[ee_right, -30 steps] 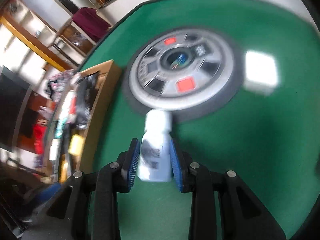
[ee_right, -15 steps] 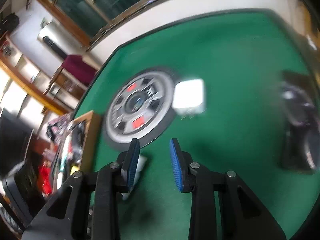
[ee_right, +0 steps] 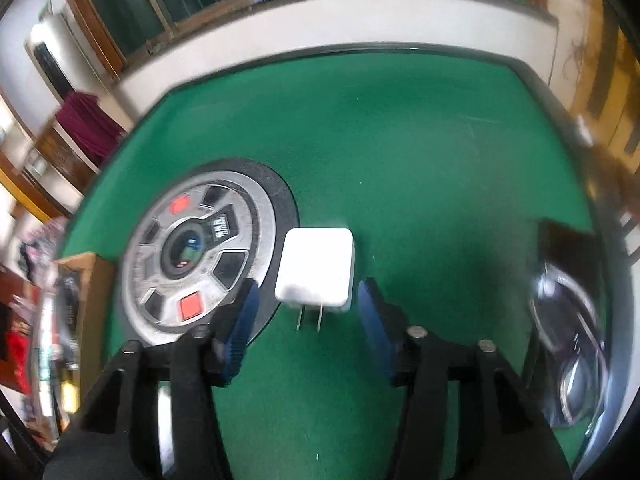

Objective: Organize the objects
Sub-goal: 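Grasp the white green-labelled bottle with the left gripper while the right grasps the white charger, then carry the bottle and white charger over the tray and lower them inside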

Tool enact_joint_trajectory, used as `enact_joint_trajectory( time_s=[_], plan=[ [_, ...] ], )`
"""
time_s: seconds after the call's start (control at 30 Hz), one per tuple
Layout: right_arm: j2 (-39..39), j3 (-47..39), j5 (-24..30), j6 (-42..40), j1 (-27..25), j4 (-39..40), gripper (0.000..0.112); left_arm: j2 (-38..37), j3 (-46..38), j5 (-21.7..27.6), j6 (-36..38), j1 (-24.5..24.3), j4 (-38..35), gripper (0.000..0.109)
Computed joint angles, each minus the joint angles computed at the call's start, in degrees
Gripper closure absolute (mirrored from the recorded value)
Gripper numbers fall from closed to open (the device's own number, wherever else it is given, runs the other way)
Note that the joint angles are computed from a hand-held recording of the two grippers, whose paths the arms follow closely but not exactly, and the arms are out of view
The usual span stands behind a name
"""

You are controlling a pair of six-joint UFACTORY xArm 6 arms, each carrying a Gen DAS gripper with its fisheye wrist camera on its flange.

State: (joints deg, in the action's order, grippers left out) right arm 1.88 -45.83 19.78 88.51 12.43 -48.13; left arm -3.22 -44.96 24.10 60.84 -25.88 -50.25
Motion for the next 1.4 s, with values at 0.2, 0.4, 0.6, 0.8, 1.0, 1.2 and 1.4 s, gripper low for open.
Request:
enact_joint_trajectory(
  time_s=[0.2,0.4,0.6,0.8,1.0,1.2,1.4],
  plan=[
    [4.22,-4.3,6.53,-3.63,1.12,4.11,0.069,1.52,-1.46,0.33,0.65,-0.01,-1.41,0.079],
    [3.5,-2.06,3.38,-3.58,-0.48,3.43,0.069,1.57,-1.36,0.55,1.72,-0.01,-3.2,0.079],
    [-2.41,4.59,0.54,4.41,0.81,-2.26,0.069,0.39,-0.4,1.86,1.7,0.85,-3.9,0.079],
    [-9.85,13.43,-3.15,12.09,4.65,-6.97,0.069,-3.5,2.89,3.04,3.01,1.82,-4.73,0.079],
    [-15.77,18.61,-6.81,19.37,5.91,-12.25,0.069,-7.37,5.68,4.89,4.19,3.92,-5.94,0.079],
    [-14.68,17.37,-7.06,23.74,7.66,-16.05,0.069,-8.62,6.62,6.05,5.85,5.9,-7.23,0.079],
    [-13.54,15.3,-6.18,26.94,10.87,-18.8,0.069,-10.83,6.89,9.13,7.76,9.33,-9.43,0.079]
  ],
)
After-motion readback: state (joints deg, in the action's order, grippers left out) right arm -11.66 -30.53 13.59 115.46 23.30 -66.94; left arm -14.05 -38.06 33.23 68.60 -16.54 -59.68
